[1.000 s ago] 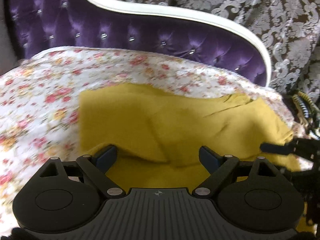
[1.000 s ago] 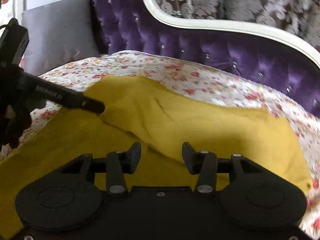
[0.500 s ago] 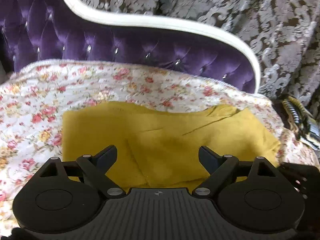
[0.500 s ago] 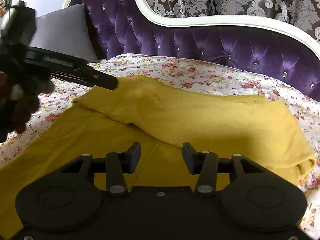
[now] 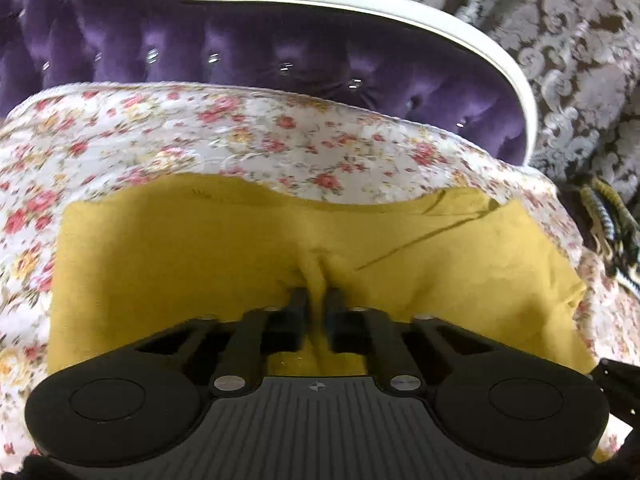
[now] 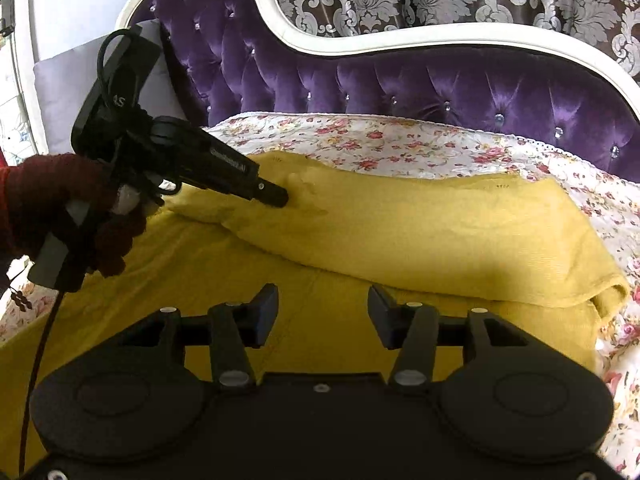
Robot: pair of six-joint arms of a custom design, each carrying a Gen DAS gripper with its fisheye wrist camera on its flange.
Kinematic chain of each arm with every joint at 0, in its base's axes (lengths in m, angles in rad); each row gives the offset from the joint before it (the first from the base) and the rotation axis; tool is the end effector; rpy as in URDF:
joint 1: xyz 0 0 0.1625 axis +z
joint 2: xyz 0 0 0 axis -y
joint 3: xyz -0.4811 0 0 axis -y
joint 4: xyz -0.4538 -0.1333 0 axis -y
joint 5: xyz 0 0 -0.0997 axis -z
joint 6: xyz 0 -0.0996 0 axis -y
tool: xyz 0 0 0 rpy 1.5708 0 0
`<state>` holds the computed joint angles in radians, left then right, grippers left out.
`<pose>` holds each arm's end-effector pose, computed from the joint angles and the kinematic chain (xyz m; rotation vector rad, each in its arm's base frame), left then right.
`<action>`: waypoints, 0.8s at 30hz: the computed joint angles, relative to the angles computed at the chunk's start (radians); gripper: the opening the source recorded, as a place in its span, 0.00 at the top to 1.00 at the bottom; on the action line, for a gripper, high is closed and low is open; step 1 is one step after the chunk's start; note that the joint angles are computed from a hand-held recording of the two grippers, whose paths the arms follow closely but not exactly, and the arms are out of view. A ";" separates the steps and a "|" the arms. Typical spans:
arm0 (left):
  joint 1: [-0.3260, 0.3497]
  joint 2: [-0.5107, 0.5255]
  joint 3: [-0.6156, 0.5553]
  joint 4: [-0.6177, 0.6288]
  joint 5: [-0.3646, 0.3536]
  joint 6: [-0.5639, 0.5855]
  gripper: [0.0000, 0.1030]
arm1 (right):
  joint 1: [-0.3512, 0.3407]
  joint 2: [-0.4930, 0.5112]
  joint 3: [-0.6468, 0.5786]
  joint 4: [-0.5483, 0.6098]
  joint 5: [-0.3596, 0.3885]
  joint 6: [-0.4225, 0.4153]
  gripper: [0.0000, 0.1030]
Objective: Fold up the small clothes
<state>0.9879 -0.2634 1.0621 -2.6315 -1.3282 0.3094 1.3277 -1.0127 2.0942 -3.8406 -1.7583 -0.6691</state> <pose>-0.3655 -0.8400 -0.1049 1.2123 2.6428 -0.4278 -0.0321 -0.6062 0.2260 0.3245 -2.1536 1.2283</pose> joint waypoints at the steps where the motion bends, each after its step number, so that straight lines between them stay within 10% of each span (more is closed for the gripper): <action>1: -0.004 -0.001 0.005 -0.014 -0.002 0.018 0.92 | 0.000 -0.001 0.002 -0.002 0.001 0.006 0.44; 10: -0.016 -0.080 0.064 -0.231 -0.059 0.208 0.93 | -0.004 -0.037 0.020 -0.052 -0.024 0.017 0.43; 24: 0.060 -0.020 -0.056 -0.003 0.029 0.078 0.87 | -0.051 -0.035 -0.173 0.038 -0.201 0.055 0.42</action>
